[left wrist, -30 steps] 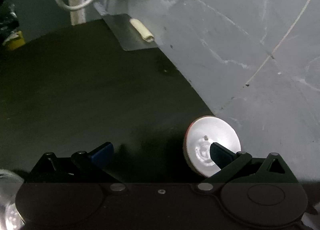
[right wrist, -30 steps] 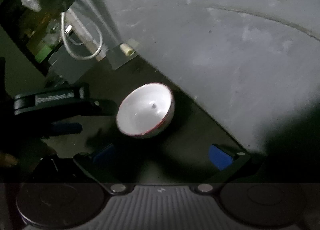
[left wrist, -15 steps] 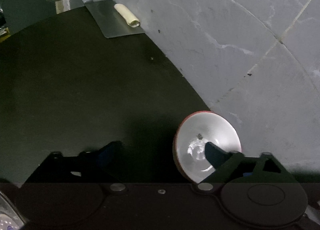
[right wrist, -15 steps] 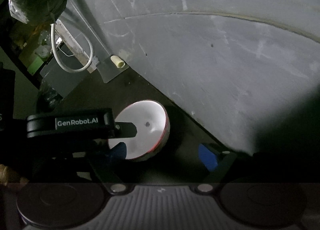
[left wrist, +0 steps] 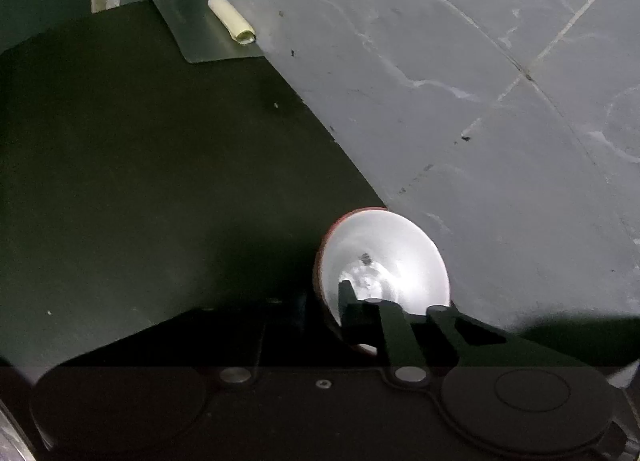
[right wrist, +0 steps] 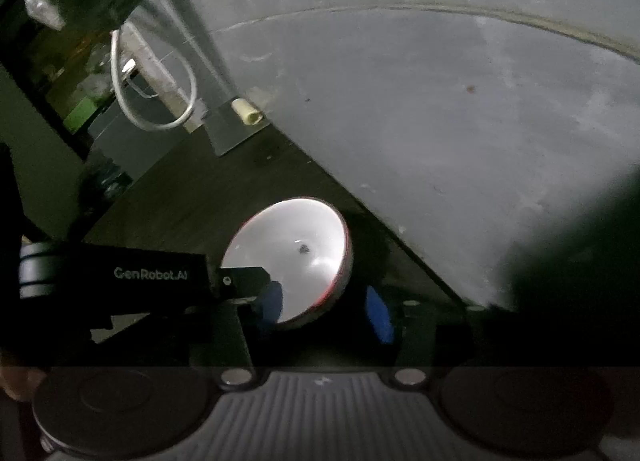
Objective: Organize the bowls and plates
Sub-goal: 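Grasp the rim of the second white bowl with both grippers, then lift the second white bowl and carry it toward the bowl stack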
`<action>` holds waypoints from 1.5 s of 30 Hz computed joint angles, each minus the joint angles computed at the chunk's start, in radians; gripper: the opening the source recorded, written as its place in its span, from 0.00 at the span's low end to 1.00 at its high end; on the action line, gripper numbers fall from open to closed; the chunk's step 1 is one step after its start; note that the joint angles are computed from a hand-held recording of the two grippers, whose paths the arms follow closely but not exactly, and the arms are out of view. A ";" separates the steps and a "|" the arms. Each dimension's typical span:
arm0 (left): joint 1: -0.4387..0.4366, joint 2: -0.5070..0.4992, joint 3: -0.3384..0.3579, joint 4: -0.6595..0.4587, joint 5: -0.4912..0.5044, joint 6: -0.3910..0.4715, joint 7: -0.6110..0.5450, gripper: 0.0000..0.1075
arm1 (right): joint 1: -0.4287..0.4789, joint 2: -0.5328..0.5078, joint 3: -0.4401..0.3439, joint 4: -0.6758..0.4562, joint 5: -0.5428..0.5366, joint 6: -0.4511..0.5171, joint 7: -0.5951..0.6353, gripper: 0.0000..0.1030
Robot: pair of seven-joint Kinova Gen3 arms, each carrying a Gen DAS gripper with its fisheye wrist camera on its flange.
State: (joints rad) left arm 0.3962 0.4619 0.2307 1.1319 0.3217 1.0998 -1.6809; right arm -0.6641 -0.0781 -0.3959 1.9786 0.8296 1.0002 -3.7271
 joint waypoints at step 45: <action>-0.301 -0.838 -0.299 0.686 0.125 -0.012 0.012 0.15 | -0.176 0.106 -0.011 -0.423 -0.363 -0.186 1.027 0.29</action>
